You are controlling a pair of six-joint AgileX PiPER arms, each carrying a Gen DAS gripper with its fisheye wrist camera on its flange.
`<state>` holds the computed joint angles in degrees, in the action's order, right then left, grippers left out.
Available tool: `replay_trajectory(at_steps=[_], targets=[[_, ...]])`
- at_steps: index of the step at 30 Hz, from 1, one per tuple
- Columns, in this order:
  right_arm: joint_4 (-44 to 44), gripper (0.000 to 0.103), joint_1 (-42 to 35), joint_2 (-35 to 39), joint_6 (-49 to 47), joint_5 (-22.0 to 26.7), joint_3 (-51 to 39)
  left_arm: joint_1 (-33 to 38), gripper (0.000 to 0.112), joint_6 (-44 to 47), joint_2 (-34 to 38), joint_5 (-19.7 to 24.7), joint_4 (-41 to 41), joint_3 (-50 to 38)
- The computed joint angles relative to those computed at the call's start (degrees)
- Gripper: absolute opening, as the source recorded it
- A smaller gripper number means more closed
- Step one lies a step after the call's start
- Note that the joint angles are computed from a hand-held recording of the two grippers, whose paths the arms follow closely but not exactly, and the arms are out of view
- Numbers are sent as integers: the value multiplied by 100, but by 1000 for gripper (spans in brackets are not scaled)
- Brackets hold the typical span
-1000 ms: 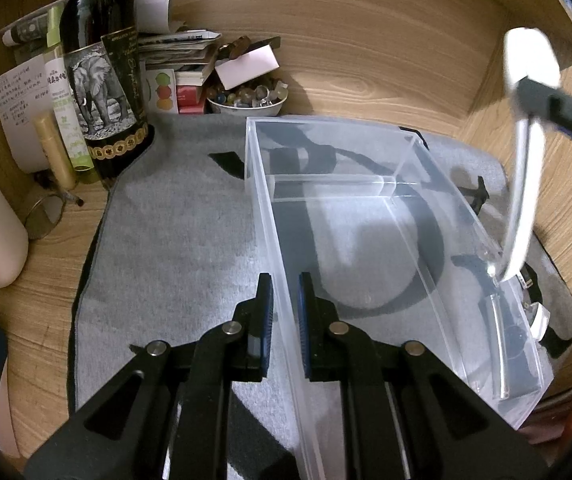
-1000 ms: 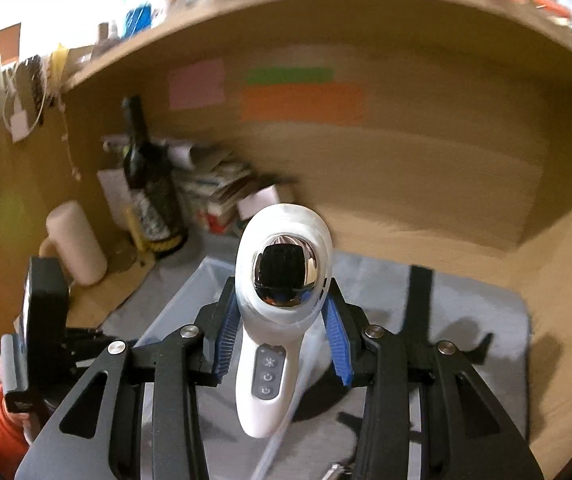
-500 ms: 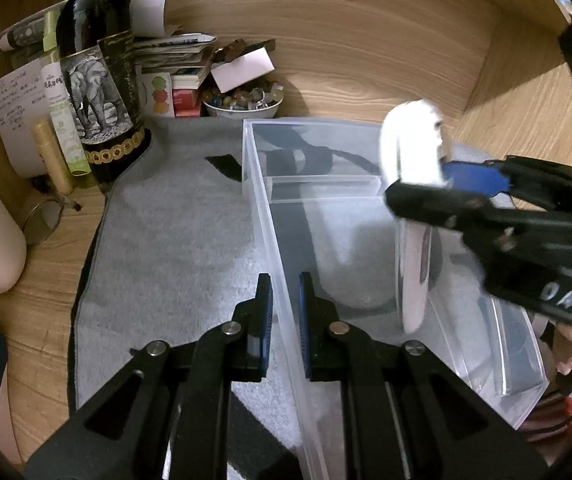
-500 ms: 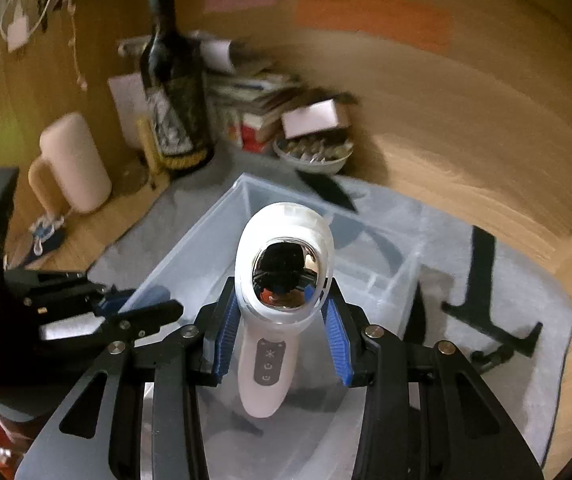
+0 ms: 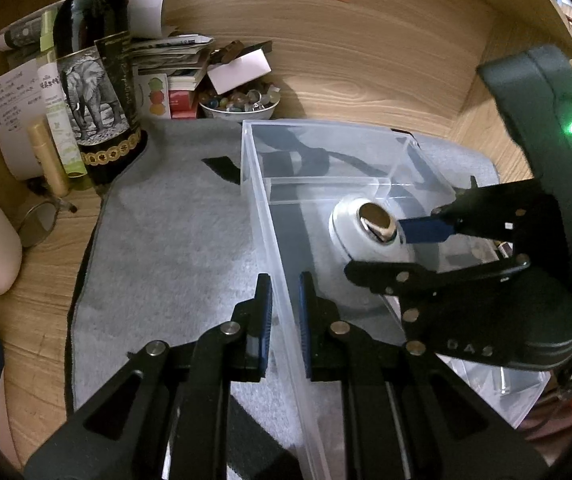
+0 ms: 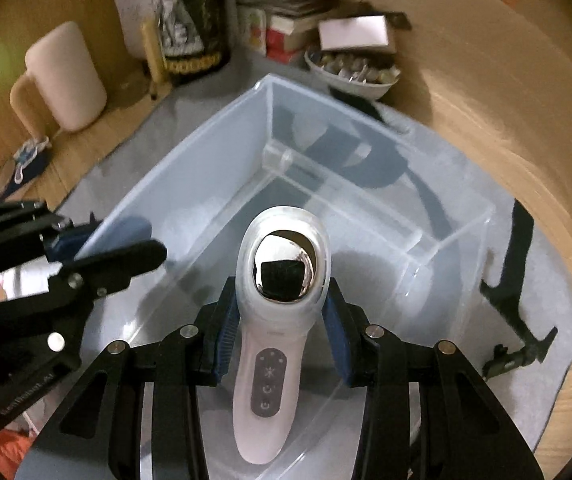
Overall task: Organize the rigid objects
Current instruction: 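Open the right tool to release the white device in the box, then move the right tool to the black orange-capped case and grasp it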
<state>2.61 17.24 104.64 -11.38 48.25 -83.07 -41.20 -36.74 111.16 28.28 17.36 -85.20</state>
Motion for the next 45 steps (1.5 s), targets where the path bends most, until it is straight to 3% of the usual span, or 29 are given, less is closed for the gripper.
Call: replay_trajectory(at_steps=[6,8,10,23,28,38,45], targets=[[-17,38,-18,40,1,71,-53,3,12,3,3,-3,-3,-3],[-33,41,-9,-6,20,2,-11,6,12,12,5,-7,-8,0],[-82,60,3,-117,99,-155,79,0,12,-3,12,-5,10,-3],[-272,69,-190,-1097,372,-613,627,23,12,74,35,94,-65,-79],[-584,79,-308,-1688,733,-1000,1024,-10,12,-12,58,179,25,-134],[-812,81,-1195,-2680,923,-1334,1760,-91,12,-206,64,358,206,-225],[-255,83,-2200,-3039,336,-1307,2271,-139,12,-341,113,478,312,-325]])
